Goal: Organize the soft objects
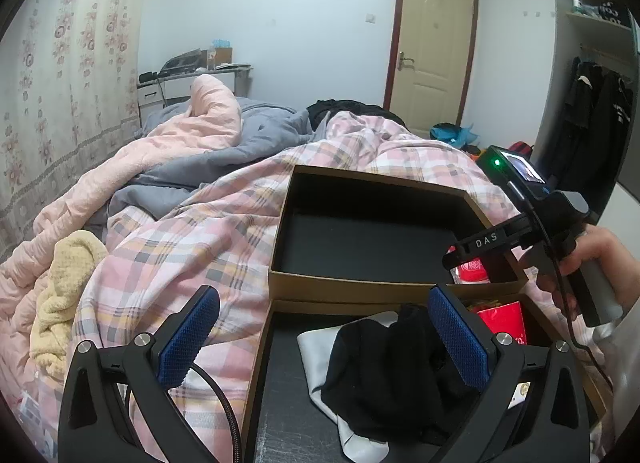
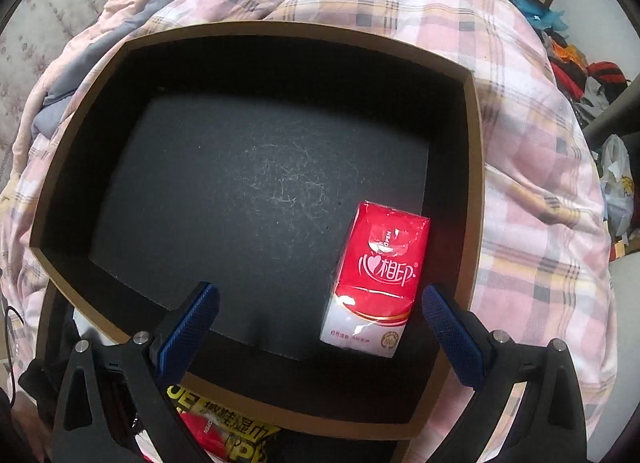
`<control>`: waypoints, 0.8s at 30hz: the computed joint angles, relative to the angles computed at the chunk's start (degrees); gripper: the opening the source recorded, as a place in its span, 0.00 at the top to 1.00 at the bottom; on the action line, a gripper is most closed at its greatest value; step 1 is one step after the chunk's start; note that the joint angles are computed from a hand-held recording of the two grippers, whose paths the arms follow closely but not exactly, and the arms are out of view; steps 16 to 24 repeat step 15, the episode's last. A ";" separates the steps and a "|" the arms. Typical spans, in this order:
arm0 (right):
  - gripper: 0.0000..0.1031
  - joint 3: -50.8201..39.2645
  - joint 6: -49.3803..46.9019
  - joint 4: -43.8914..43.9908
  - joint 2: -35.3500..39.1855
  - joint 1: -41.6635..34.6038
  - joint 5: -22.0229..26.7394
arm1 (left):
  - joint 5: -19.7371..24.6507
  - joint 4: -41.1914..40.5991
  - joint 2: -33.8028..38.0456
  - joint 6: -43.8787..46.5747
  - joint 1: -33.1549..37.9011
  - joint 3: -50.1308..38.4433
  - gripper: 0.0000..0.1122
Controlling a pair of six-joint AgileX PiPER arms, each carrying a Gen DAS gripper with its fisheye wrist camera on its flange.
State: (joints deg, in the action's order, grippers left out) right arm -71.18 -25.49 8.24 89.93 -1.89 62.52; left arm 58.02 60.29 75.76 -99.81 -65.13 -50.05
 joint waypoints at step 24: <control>0.02 14.89 -8.71 4.61 -19.88 -1.83 -12.24 | 1.40 3.08 0.74 -2.61 -1.67 0.79 0.08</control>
